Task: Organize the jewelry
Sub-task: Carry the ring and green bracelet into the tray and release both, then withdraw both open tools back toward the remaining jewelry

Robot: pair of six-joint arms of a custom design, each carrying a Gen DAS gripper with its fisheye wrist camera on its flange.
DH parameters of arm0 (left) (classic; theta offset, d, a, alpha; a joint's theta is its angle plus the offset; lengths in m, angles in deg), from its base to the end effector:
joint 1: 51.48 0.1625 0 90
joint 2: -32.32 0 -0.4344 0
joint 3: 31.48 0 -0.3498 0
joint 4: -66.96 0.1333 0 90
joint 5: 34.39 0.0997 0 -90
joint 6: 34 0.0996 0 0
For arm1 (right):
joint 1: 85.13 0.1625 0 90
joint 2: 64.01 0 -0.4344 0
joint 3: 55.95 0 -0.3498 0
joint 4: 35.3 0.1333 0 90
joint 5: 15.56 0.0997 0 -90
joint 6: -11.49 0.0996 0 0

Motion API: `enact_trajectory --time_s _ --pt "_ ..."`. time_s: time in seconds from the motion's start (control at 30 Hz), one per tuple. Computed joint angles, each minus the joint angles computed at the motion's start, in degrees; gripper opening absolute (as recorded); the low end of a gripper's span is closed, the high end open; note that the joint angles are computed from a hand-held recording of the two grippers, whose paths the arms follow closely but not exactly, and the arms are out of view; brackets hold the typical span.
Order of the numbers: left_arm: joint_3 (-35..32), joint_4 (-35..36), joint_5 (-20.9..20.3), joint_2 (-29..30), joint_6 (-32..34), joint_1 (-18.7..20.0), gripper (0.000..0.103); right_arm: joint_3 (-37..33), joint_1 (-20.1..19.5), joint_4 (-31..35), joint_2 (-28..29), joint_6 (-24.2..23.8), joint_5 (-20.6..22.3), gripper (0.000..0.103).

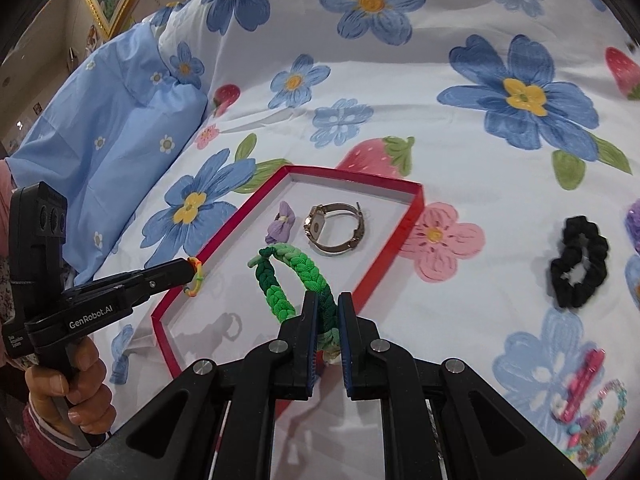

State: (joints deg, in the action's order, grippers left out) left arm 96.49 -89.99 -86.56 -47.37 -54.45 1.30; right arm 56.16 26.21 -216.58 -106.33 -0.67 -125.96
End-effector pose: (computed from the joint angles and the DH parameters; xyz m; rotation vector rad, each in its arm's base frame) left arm -0.1054 -0.4601 0.2862 0.2343 2.5943 -0.8043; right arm 0.2989 -0.4941 0.0764 0.7063 -2.6744 0.5627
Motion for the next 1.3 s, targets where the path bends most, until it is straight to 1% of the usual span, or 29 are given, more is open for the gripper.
enact_trajectory --time_s 0.23,0.47,0.7,0.87,0.97,1.03,1.1,1.13,1.17,1.3 --pt "-3.4 0.5 0.1 3.1 2.2 4.4 0.002 -5.5 0.3 4.1 4.2 -0.8 -1.2 0.010" --pt "-6.9 2.4 0.0 6.7 3.1 8.0 0.002 -10.2 -0.1 8.4 7.9 -1.2 -4.0 0.010" --pt "-8.5 4.8 0.5 8.8 2.8 8.9 0.002 -12.1 -0.3 11.5 9.1 -1.8 -5.9 0.010" --pt "-8.8 5.7 0.8 9.1 2.1 9.4 0.003 -13.1 0.1 12.7 9.7 -2.3 -7.0 0.014" --pt "-8.8 6.3 2.0 9.3 1.6 8.9 0.003 -13.6 0.1 13.4 9.8 -2.5 -7.3 0.014" --pt "-8.6 6.3 2.4 9.2 1.4 8.8 0.006 -13.9 0.0 14.1 9.7 -2.1 -6.9 0.014" --pt "-8.5 6.2 2.7 9.1 1.0 8.6 0.014 -13.7 -0.2 14.1 9.4 -1.7 -6.1 0.015" --pt "-8.3 6.1 2.9 8.9 0.8 8.6 0.021 -13.4 -0.3 13.8 9.2 -1.6 -5.6 0.018" --pt "-8.1 6.0 3.1 8.7 0.6 8.5 0.024 -13.2 -0.4 13.5 9.0 -1.5 -5.2 0.019" --pt "-7.1 5.8 3.3 7.5 -0.2 8.0 0.024 -12.1 -0.3 11.8 8.3 -1.0 -4.3 0.024"
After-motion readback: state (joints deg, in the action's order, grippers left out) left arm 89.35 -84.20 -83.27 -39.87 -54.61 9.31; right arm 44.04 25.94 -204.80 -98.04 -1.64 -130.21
